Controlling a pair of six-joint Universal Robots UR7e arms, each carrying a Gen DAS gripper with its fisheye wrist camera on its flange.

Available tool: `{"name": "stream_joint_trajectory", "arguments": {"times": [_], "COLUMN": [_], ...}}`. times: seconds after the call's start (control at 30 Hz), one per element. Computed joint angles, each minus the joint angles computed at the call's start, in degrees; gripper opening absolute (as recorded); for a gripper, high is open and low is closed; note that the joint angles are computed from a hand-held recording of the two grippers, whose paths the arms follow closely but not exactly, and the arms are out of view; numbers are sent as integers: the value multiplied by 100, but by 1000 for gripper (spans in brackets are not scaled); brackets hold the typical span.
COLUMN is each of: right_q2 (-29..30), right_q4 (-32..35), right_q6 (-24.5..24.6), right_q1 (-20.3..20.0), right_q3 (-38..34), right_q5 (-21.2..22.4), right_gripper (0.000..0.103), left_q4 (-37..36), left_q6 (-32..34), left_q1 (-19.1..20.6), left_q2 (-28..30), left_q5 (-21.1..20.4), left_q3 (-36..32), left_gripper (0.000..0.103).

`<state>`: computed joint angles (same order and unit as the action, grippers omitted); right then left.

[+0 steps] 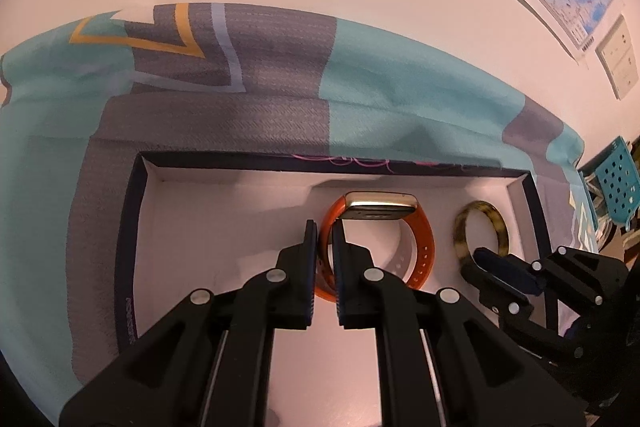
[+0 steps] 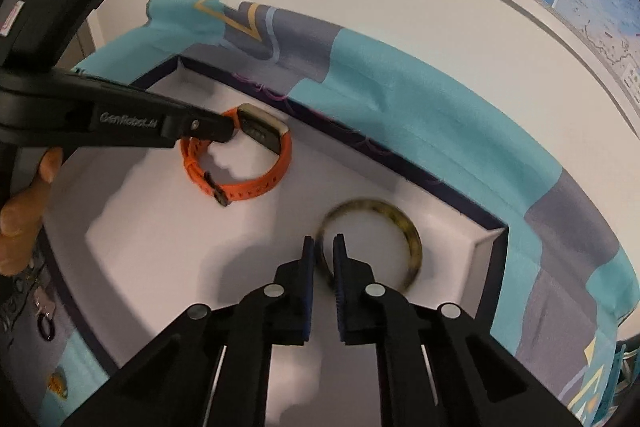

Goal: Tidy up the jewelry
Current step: 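Lower the bangle into the box and open the right tool while the left tool releases the watch there, then withdraw both open tools from the box back over the jewelry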

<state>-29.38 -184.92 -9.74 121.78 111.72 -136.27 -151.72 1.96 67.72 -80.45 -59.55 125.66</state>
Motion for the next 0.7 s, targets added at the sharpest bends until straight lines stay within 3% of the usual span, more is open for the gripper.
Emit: {"name": "stream_joint_trajectory", "arguments": {"times": [0.1,0.17,0.37,0.43,0.5,0.7], "right_q2": [-38,-138,-556,-714,-865,-1077], "right_q4": [-260,-475,-931,-1163,-1485,-1836], "right_q6": [14,68,347,417,454,717], "right_q1": [-38,-73,-66,-37,69,449], "right_q3": [39,162,773,1035,1360,2051], "right_q5": [121,292,724,1022,1254,1554], "right_gripper": [9,14,20,23,28,28], "left_q4": [-2,-20,-379,-525,-618,-365], "left_q6": [19,72,451,681,850,1283], "left_q1": [10,45,-108,-234,-356,-598], "left_q2": [-29,-125,-634,-937,-1252,-2374], "left_q5": [-59,-219,-259,-224,-169,-321], "left_q3": [18,63,497,746,983,1583], "left_gripper": [11,22,30,41,42,53]}}
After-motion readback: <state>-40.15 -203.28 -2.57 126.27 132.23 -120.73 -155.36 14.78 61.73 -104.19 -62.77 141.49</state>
